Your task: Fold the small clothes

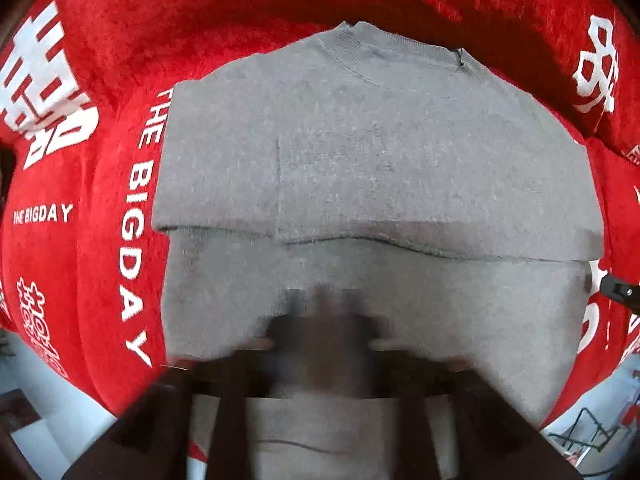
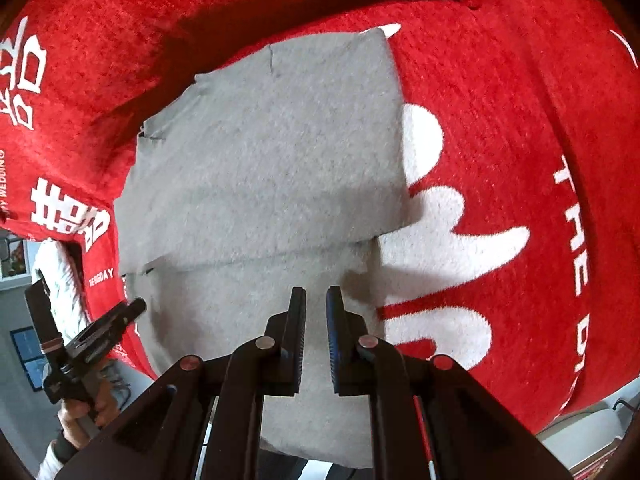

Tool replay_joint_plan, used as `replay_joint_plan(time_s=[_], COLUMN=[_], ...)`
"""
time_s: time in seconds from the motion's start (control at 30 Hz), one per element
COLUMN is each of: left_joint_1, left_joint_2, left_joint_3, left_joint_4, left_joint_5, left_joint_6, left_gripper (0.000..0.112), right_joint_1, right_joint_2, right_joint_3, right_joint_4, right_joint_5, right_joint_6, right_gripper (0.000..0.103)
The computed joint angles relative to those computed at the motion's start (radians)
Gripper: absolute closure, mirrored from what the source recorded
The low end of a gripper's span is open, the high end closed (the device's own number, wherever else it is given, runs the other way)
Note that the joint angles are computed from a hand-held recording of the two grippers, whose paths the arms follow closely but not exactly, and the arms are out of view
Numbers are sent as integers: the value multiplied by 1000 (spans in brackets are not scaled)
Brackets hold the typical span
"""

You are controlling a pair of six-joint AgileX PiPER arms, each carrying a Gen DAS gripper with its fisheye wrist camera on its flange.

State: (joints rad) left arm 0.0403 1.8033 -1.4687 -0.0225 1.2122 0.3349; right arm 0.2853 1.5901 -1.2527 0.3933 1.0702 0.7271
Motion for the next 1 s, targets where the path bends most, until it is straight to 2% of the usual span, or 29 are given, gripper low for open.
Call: replay_joint_plan(time_s=[0.03,0.1,0.17,0.23,0.3,0.37,0.43,0.67,0.77,0.83,1.0], left_joint_1=[-3,-6,-12,-14,-14,-18,-20,10,30,40,66], left_joint_2=[-18,-56,-66,-78,-88,-107,-125,-176,-185,-194,-218], left_joint_3=[20,59,75,92,108,133,152,194,206,223,279], left_joint_4=[19,31,42,43,52,72,90,96,88,95,122], left_joint_5=[-19,-52,-49,-40,-54,-68,-70,-57,-55,-59,-106], left_joint_6=[-28,-35,-46,-50,-55,-73,-91,-99,-92,-86,-57], left_gripper=[11,11,11,11,11,11,11,11,11,11,11], right_joint_1=[5,12,19,30,45,58,70,113,128,137,181], right_joint_2=[1,7,13,18,19,18,21,35,29,16,-13], right_joint_3=[-2,-4,-5,-7,-14,-21,-31,-67,-59,-42,7], right_joint_4=[2,11,21,24,15,16,16,1,10,24,39], right_joint_5=[0,0,-1,-5,-10,-15,-15,0,-17,-39,-98], right_joint_6=[2,-6,-10,-12,-6,-4,-6,-5,5,11,44], right_gripper=[91,91,83,57,41,37,23,22,22,18,16])
